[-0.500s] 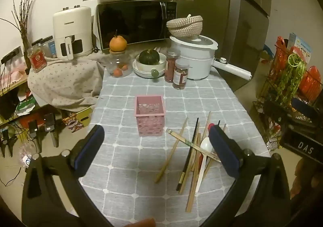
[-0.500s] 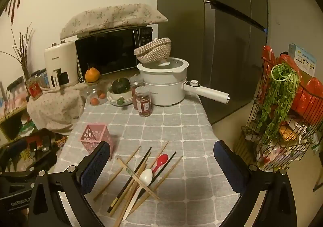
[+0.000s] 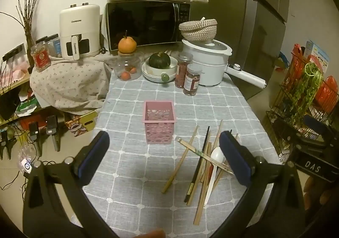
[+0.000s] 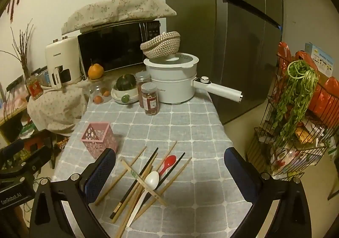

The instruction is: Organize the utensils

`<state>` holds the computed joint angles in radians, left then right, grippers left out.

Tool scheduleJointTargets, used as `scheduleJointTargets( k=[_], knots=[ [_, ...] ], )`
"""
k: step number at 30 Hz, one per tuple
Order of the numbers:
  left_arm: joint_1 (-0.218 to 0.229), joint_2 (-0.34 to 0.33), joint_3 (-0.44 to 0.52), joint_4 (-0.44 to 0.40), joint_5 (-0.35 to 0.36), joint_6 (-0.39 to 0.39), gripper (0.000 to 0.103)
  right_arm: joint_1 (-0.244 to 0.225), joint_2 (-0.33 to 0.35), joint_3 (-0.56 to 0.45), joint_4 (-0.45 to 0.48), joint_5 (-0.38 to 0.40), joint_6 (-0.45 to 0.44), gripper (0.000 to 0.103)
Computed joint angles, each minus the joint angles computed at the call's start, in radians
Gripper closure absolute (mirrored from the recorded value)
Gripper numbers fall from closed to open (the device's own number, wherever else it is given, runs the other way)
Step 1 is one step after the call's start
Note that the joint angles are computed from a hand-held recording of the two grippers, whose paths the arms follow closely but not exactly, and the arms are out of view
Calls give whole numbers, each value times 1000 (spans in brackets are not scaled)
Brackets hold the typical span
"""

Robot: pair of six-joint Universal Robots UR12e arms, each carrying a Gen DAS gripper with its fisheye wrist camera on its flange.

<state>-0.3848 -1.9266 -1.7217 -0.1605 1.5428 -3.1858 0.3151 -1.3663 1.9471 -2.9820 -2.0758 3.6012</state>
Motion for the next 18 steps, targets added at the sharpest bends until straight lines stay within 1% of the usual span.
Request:
scheduleJointTargets(
  k=[8, 18],
  knots=[
    [0, -4, 3, 4, 0, -5, 0, 0, -3, -4, 10, 3, 9, 0],
    [3, -2, 0, 14, -3, -13, 0, -3, -3, 2, 2, 10, 10, 0]
  ],
)
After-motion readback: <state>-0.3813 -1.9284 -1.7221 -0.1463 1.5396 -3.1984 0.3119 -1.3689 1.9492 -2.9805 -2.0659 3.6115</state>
